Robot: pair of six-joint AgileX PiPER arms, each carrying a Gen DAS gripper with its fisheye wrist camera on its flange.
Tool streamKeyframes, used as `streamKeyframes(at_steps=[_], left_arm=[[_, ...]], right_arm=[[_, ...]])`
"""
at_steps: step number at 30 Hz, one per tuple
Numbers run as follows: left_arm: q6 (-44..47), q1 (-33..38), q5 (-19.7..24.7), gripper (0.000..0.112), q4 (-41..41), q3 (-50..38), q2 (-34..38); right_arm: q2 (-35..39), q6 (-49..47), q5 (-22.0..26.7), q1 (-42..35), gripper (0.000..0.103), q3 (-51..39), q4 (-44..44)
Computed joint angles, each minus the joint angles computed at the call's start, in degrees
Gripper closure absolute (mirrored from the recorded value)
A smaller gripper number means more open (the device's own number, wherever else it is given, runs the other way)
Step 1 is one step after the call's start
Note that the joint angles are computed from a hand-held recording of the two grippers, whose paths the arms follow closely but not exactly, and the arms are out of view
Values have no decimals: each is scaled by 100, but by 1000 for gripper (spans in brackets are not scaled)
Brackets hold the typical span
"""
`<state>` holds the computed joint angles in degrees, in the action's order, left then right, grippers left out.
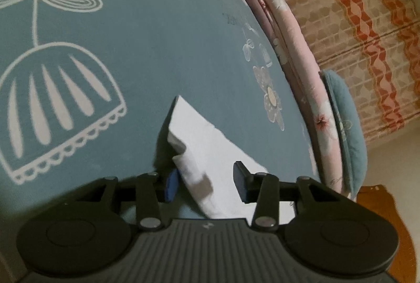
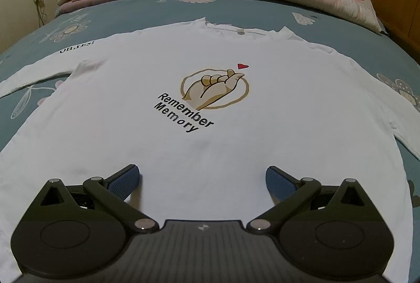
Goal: Fold clothes
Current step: 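Grasp the 'OH,YES!' sleeve cuff with the left gripper and lift it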
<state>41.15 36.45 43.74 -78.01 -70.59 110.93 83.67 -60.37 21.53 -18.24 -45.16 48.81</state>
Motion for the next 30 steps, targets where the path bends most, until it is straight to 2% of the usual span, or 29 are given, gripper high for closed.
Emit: streamKeyframes(at_steps=[4,6,8,11,12,17,21,24,26,28,30], left_arm=[[146,4,-149,65,-582,-74,176],[110,-5,-78,65,-694,-217,353],[95,-9,88,64,-501,-392,459],[-54,84,723,63,-7,-692,591],[-21,98,804,63,83,-739,609],[-144,79,685,65,138,-848,662],[-817,-87,595,65,851,-1278,681],[-1374,-207,470,79,1560,-1383,524],[-1976,-420,272,98,2375,-1522,392],[-2584,-631,176,106,3191,-1680,293],[-2838,-751,132,106,3651,-1631,157]], right_arm=[[8,-209,-45,-5,0,38,197],[6,-292,-51,-10,0,52,259],[8,-387,-48,-23,0,62,335],[13,-472,-57,-30,0,71,405],[16,-490,-66,-27,0,73,422],[10,-587,-133,-2,0,109,506],[2,-532,-146,18,0,112,467],[-4,-509,-155,28,0,118,449],[2,-483,-149,29,0,107,422],[11,-439,-142,31,0,91,375],[6,-392,-147,40,0,87,324]])
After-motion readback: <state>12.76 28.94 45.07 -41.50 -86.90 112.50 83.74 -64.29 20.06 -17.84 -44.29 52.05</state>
